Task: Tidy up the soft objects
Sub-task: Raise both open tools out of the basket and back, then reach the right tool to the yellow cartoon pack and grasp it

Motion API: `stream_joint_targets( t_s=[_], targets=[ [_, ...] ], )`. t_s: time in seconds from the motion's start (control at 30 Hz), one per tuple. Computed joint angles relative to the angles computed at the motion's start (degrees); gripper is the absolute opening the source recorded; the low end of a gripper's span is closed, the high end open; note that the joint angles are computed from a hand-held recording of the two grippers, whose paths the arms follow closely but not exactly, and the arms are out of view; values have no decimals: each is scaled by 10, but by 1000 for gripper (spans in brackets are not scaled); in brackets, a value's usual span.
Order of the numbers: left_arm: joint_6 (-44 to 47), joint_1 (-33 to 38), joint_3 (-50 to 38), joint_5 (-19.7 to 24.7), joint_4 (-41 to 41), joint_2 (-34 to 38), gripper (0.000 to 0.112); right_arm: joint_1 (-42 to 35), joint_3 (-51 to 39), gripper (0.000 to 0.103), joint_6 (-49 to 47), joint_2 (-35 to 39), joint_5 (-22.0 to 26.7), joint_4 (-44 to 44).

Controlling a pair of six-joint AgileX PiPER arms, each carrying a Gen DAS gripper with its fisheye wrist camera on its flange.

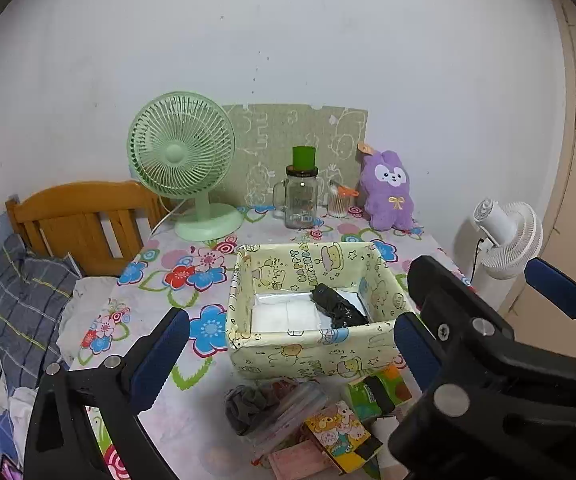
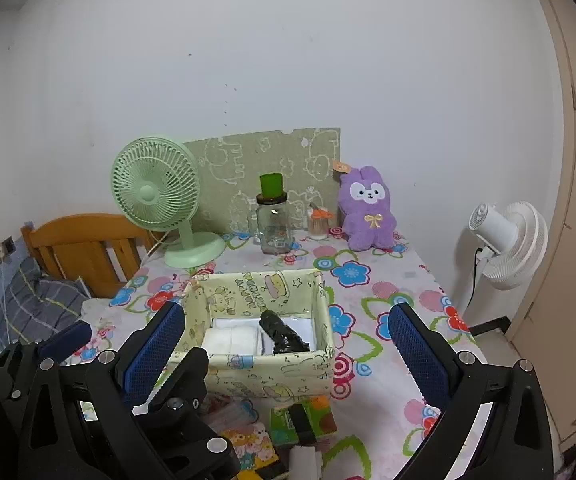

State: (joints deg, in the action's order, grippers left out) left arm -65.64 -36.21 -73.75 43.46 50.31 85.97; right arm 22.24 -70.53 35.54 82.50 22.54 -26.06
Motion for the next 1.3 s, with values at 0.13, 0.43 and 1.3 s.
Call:
stream_joint_targets(
  t_s=[0.13,0.43,1.3],
  targets=[
    [-12,-13,14,2,8,-15,103,2,24,103,0,-28,-1,-1],
    [-47,-45,46,7,42,-42,103,9,64,103,39,-69,-3,-36],
    [-234,-88,188,-37,166,-44,102,-2,210,99,11,-95,-103,-8]
  ],
)
